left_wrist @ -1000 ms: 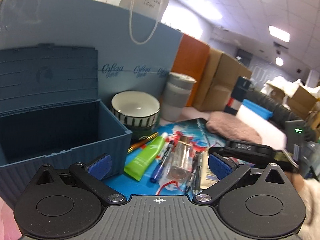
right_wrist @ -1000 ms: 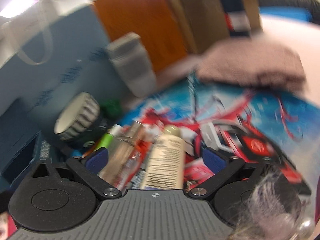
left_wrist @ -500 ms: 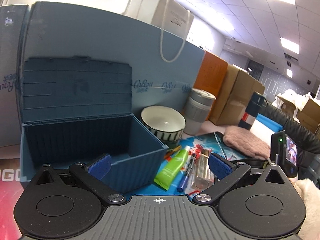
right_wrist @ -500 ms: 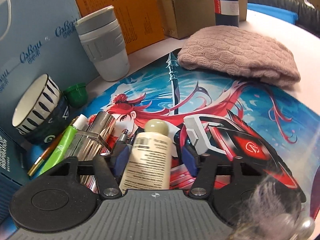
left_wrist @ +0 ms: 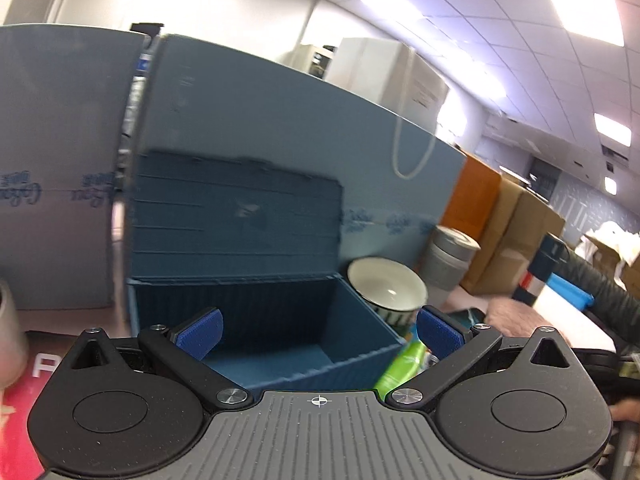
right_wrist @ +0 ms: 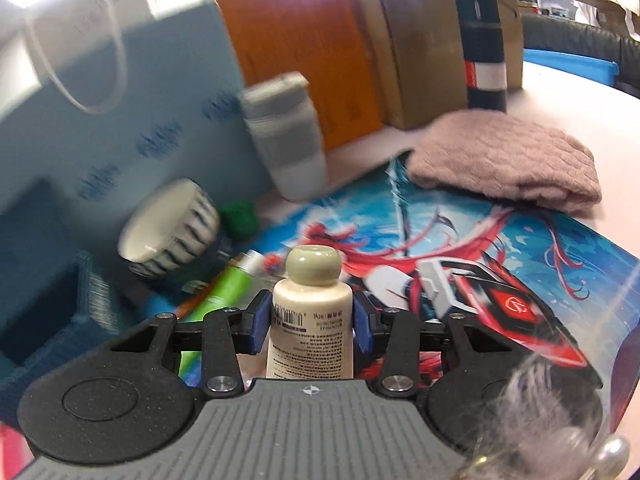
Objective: Organize rigid objects
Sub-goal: 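Grasp the cream lotion tube on the mat with the right gripper, then carry the lotion tube into the blue box and open the right gripper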
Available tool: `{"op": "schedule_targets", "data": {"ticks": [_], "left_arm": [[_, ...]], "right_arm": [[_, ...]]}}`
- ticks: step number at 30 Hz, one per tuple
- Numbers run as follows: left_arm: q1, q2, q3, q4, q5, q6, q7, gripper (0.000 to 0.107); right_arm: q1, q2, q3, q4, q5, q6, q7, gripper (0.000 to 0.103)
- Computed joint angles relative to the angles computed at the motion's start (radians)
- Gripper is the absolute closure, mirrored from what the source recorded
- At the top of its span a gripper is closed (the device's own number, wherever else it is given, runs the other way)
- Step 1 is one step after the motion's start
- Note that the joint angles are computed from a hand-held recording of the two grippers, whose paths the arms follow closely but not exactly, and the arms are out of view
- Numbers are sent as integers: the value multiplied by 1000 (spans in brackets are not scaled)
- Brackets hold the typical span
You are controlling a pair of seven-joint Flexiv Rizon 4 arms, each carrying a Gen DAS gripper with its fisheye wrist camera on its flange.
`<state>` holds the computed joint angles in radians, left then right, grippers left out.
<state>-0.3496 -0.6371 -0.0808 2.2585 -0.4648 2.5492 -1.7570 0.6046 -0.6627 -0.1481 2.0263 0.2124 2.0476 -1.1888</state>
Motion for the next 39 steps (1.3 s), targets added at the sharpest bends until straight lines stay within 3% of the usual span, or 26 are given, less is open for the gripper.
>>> {"op": "schedule_targets", "data": {"ticks": [7, 12, 14, 19, 23, 30, 33, 39], "left_arm": [[19, 17, 14, 51, -41, 42, -39, 4], [14, 21, 25, 70, -109, 41, -47, 4], [13, 19, 29, 78, -125, 50, -49, 4], [40, 25, 32, 102, -128, 49, -84, 4], [63, 25, 36, 126, -131, 53, -137, 4], [81, 27, 47, 148, -117, 58, -191, 4], [79, 30, 49, 148, -109, 55, -184, 4], [83, 24, 53, 147, -90, 59, -177, 4]], "right_arm": [[-87, 62, 154, 21, -72, 138, 7, 64], [-194, 36, 306, -43, -255, 179, 114, 63], [-187, 9, 324, -85, -306, 188, 147, 63], [-78, -67, 297, -217, -316, 125, 187, 63], [38, -126, 222, -314, -276, 17, 182, 63], [93, -186, 193, -400, -302, -142, 229, 63], [201, -192, 63, -404, -261, -157, 227, 63], [256, -178, -23, -420, -320, -286, 233, 63]]}}
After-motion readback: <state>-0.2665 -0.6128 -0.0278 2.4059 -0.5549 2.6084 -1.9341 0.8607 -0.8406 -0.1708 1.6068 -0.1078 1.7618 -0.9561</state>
